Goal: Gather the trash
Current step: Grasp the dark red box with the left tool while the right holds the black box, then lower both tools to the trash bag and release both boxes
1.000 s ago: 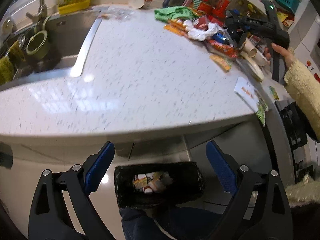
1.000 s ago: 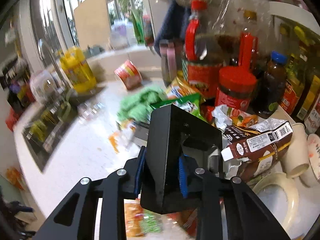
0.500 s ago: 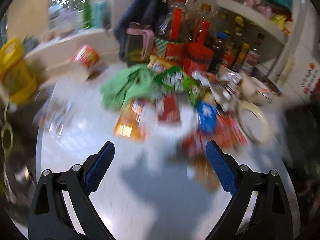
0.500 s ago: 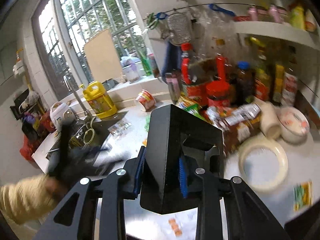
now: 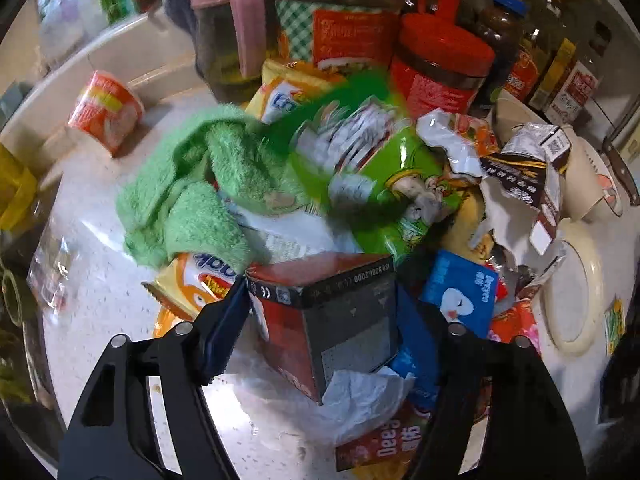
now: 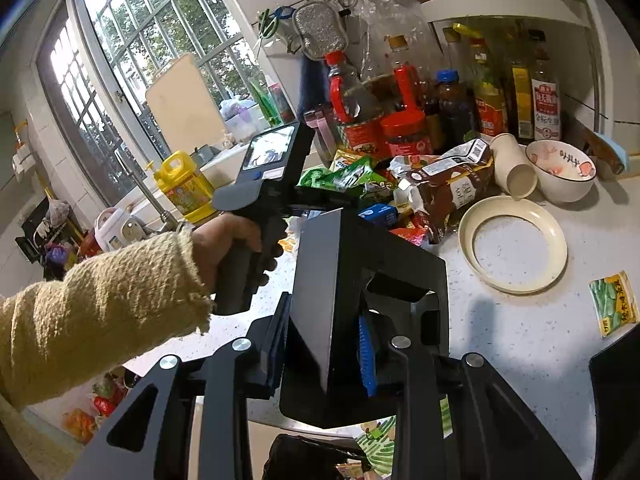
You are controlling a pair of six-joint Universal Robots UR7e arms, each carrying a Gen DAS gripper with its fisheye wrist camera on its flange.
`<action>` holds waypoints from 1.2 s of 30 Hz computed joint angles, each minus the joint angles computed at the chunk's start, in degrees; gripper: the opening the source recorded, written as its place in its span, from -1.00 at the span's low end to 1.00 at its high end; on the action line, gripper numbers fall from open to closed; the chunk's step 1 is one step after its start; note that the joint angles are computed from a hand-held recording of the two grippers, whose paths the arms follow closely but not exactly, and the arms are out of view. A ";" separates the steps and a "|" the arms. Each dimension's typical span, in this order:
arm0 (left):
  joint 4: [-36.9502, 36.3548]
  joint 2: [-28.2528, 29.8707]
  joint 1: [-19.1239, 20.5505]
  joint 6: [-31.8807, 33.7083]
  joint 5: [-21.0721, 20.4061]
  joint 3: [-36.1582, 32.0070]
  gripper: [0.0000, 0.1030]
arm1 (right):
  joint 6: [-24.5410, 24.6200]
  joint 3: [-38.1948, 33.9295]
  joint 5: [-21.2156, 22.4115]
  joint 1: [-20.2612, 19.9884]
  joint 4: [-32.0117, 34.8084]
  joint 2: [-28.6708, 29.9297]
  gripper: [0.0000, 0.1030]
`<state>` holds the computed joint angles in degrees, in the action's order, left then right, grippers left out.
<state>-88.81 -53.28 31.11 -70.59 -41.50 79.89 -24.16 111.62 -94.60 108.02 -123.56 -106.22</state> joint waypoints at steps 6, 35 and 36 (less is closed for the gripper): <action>-3.71 -4.95 -3.99 2.49 3.24 5.60 0.30 | -0.51 -0.76 1.82 0.36 0.15 0.96 -0.41; -15.53 -28.52 -36.64 -22.64 -30.94 44.92 0.28 | 3.96 10.51 -2.02 3.04 31.13 -11.22 -0.41; -17.92 -27.86 -36.11 -21.37 -32.94 46.58 0.28 | 3.72 12.58 -3.59 2.01 31.28 -12.05 -0.40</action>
